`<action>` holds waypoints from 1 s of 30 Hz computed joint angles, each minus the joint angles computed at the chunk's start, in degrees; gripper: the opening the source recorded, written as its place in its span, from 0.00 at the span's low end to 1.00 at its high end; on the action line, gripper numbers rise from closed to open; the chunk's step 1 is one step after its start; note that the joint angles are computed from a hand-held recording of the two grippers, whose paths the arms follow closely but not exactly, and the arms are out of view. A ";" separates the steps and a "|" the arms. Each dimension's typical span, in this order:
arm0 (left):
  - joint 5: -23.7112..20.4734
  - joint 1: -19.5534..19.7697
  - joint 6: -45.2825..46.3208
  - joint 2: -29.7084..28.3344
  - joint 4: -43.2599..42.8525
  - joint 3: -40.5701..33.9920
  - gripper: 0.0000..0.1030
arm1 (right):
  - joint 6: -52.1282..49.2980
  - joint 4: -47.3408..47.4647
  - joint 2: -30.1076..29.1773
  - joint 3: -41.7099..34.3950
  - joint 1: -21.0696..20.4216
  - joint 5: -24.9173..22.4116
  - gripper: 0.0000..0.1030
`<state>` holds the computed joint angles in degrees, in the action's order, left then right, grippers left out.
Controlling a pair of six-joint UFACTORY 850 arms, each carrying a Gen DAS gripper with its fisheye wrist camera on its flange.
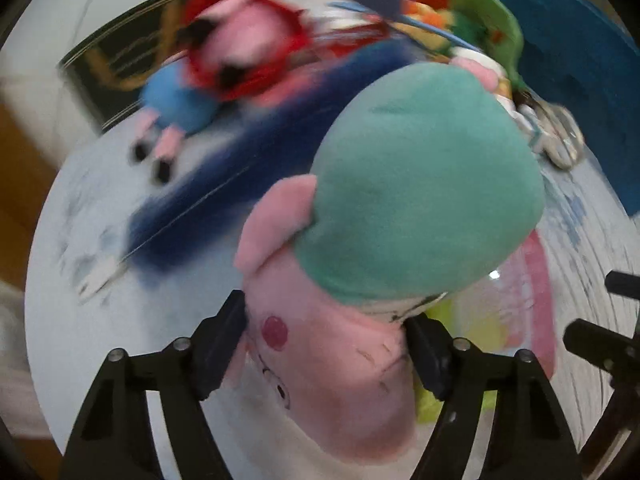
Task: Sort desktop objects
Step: 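Grasp the pink pig plush with left tool while right tool grasps the pink wipes package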
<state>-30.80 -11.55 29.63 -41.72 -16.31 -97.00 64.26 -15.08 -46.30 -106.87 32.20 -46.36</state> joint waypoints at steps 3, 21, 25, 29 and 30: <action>-1.49 2.44 1.88 1.50 -3.74 1.30 0.70 | -2.04 2.59 -3.97 -5.31 0.19 -1.03 1.00; -4.18 -0.71 2.26 -7.27 -1.34 -9.51 0.75 | -6.12 4.10 -22.22 -30.93 0.30 -13.94 0.99; -2.64 -0.78 2.45 -4.23 -1.19 -5.04 0.71 | -1.44 -2.63 -17.97 -24.27 0.83 -16.74 0.92; 1.16 -2.42 -1.96 -2.26 4.04 -1.55 0.71 | -0.15 -3.89 -14.03 -17.89 0.17 -15.91 0.93; 1.36 -2.68 -2.97 -2.31 5.07 -1.60 0.71 | 0.67 -3.04 -12.88 -15.83 -0.13 -13.74 0.95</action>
